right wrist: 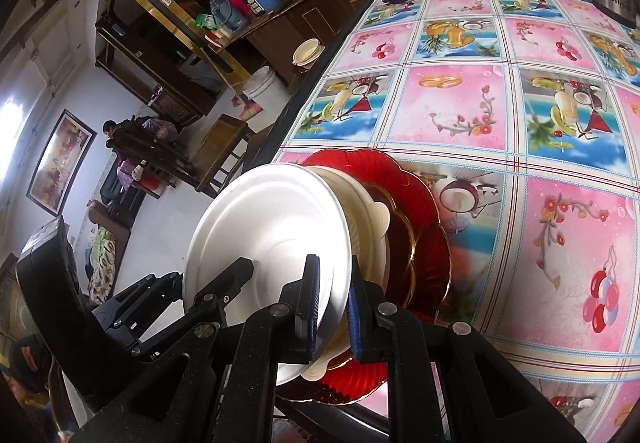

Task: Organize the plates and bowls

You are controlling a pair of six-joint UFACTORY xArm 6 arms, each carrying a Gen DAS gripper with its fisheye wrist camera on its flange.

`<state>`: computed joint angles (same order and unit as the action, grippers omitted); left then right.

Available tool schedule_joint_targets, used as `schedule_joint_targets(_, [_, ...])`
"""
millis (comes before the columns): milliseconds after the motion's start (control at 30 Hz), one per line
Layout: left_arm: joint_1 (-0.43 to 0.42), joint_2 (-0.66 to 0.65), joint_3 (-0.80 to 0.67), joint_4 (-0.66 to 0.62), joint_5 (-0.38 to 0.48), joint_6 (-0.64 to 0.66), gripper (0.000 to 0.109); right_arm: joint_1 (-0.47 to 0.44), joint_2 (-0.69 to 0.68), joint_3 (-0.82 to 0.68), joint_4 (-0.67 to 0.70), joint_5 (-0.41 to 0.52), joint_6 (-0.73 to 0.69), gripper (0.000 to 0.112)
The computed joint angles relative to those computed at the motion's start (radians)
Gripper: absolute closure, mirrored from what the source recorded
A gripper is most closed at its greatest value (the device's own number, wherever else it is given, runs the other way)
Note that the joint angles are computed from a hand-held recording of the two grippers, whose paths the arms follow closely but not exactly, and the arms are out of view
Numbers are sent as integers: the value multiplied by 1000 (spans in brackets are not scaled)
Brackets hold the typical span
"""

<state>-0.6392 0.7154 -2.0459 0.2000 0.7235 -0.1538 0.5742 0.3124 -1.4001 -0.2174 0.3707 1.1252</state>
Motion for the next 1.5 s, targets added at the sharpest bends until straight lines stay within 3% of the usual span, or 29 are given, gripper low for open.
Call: schedule_joint_targets(1500, [6, -11, 18, 18, -19, -11, 86, -2, 17, -19, 17, 12, -24, 98])
